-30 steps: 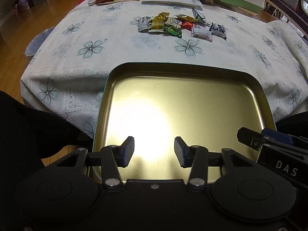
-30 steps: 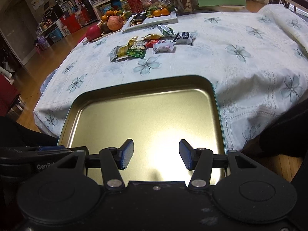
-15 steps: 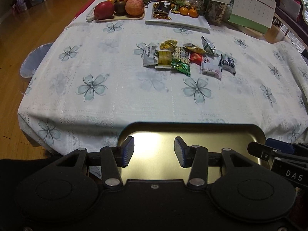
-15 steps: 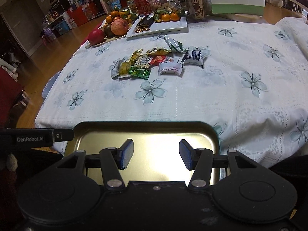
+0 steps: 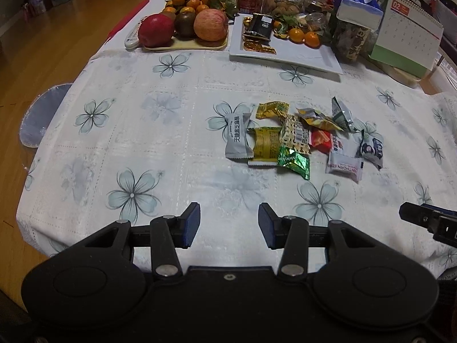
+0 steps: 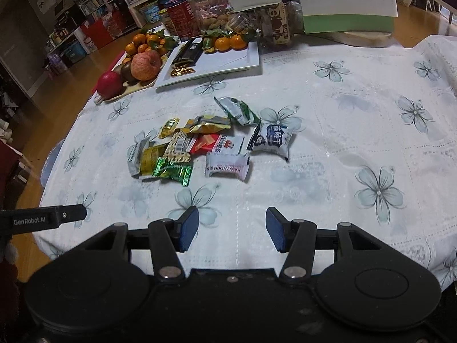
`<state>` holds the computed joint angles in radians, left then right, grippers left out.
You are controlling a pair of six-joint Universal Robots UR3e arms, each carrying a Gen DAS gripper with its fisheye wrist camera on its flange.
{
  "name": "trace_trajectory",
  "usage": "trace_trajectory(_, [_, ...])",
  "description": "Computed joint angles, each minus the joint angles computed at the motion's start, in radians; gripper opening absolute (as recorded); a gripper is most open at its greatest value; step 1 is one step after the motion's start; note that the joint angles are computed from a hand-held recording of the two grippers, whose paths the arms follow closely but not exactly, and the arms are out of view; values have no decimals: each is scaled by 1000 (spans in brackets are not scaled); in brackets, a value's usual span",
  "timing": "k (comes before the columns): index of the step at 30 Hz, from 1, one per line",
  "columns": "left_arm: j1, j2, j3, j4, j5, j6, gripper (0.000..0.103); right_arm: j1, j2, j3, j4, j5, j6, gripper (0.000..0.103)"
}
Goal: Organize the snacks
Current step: 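Reach both tools to the snack pile and close left on white sesame packet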
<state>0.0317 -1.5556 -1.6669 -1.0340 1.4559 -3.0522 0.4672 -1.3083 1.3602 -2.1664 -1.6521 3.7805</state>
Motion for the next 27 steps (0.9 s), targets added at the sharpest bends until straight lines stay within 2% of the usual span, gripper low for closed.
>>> trace_trajectory(3, [-15, -100, 75, 27, 22, -27, 51, -43, 80, -98, 33, -3, -16, 55])
trace_trajectory(8, [-10, -272, 249, -7, 4, -78, 51, -111, 225, -267, 75, 23, -14, 55])
trace_trajectory(13, [-34, -399, 380, -7, 39, -104, 51, -152, 361, -433, 128, 40, 2, 55])
trace_trajectory(18, [-36, -498, 471, -16, 40, -120, 51, -183, 422, -481, 129, 51, 45, 55])
trace_trajectory(22, [-24, -572, 570, -101, 8, -171, 50, -199, 454, -522, 167, 58, 83, 55])
trace_trajectory(27, [-40, -623, 651, -143, 2, -200, 50, -207, 492, -596, 221, 107, 107, 55])
